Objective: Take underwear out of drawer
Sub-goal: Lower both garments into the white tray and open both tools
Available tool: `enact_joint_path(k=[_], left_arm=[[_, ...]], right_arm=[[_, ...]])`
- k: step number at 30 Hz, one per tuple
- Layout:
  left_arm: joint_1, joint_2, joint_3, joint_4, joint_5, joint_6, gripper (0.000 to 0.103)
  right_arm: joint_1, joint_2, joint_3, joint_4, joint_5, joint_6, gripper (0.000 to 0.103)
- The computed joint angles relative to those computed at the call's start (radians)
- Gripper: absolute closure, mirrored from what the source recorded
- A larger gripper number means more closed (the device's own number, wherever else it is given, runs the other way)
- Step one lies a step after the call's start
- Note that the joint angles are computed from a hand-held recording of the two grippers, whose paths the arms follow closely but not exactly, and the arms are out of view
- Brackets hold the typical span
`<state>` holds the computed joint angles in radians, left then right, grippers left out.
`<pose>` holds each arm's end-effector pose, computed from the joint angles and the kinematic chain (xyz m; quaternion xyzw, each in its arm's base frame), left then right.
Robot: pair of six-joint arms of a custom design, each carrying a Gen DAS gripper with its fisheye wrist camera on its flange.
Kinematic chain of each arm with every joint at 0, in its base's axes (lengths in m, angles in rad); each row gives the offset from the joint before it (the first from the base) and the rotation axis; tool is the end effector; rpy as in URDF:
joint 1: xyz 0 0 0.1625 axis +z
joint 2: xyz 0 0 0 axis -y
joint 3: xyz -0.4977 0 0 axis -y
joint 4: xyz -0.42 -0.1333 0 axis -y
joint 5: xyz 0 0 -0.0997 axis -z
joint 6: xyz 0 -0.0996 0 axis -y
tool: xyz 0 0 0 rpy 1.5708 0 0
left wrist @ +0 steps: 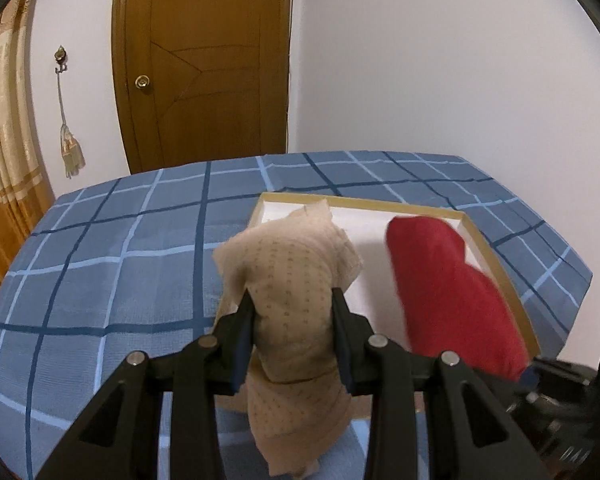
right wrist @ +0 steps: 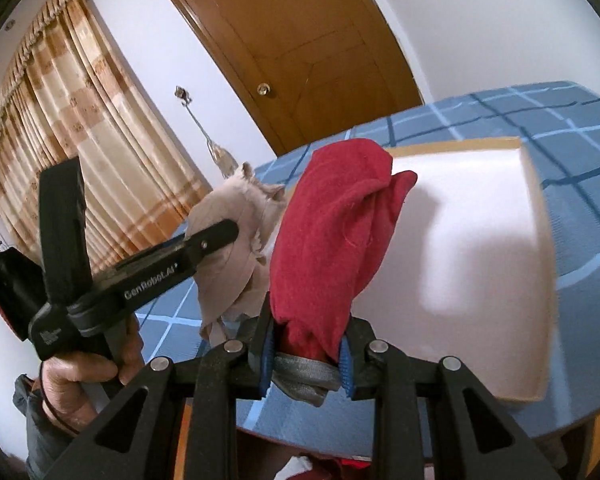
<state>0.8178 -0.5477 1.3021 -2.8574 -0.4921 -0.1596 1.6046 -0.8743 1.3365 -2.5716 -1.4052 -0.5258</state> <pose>-0.4136 -0.7646 0.1441 0.1129 0.8312 -0.4209 0.3454 0.1777 -0.8257 0.3238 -0.2864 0.9172 -0.2766 0.0128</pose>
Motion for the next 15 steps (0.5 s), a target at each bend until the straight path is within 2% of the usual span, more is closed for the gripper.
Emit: enact_joint_path(k=[10, 14, 15], left_arm=[[0.055, 0.071, -0.166, 0.097, -0.027, 0.077, 0.070], [0.073, 0.100, -0.226, 0.126, -0.036, 0.116, 0.069], [0.076, 0.108, -0.237, 0.126, -0.031, 0.132, 0.064]], right_arm=[[0.023, 0.075, -0.060, -0.024, -0.044, 0.035, 0.075], [0.029, 0.109, -0.110, 0.031, -0.048, 0.088, 0.074], [0.030, 0.114, -0.116, 0.040, -0.050, 0.096, 0.074]])
